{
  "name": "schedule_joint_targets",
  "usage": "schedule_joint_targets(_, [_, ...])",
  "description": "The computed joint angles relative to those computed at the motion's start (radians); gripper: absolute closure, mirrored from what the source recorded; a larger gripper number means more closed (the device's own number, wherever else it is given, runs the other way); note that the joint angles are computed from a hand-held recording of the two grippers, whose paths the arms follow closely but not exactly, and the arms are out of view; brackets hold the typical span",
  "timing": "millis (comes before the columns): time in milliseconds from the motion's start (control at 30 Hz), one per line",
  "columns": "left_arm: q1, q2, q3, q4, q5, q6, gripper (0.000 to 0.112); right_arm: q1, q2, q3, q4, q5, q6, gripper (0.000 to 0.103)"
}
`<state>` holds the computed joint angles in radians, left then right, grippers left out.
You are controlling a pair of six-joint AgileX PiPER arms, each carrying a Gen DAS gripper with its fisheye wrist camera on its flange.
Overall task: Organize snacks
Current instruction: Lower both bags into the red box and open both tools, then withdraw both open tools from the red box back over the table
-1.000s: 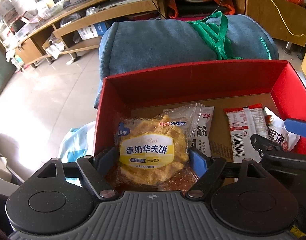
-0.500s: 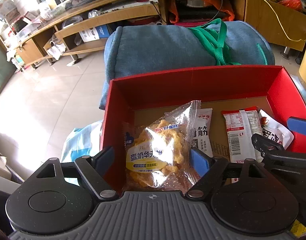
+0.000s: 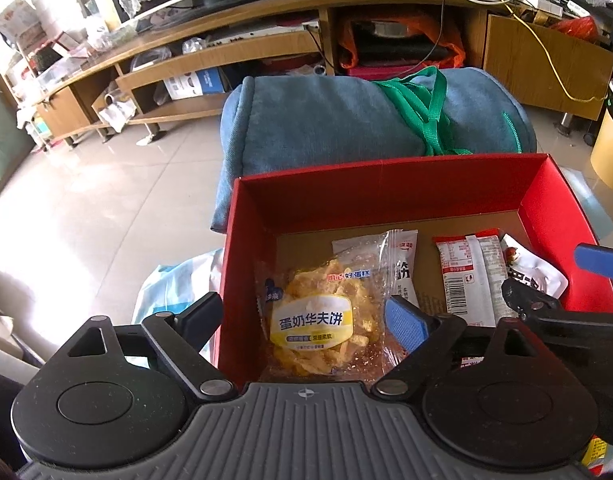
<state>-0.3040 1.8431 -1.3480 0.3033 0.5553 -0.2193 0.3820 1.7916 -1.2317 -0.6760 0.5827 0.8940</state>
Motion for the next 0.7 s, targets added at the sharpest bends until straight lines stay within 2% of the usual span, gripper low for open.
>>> schedule_joint_targets(200, [0.015,-0.025,0.027,-0.05,-0.007,0.046,0.019,0.004,-0.032,0.029,-0.013,0.0,0.023,0.045])
schedule_joint_targets(700, [0.062,-0.146,0.182,-0.31,0.002,0.298,0.018,0.035,-0.161,0.169,-0.016,0.025,0.067,0.044])
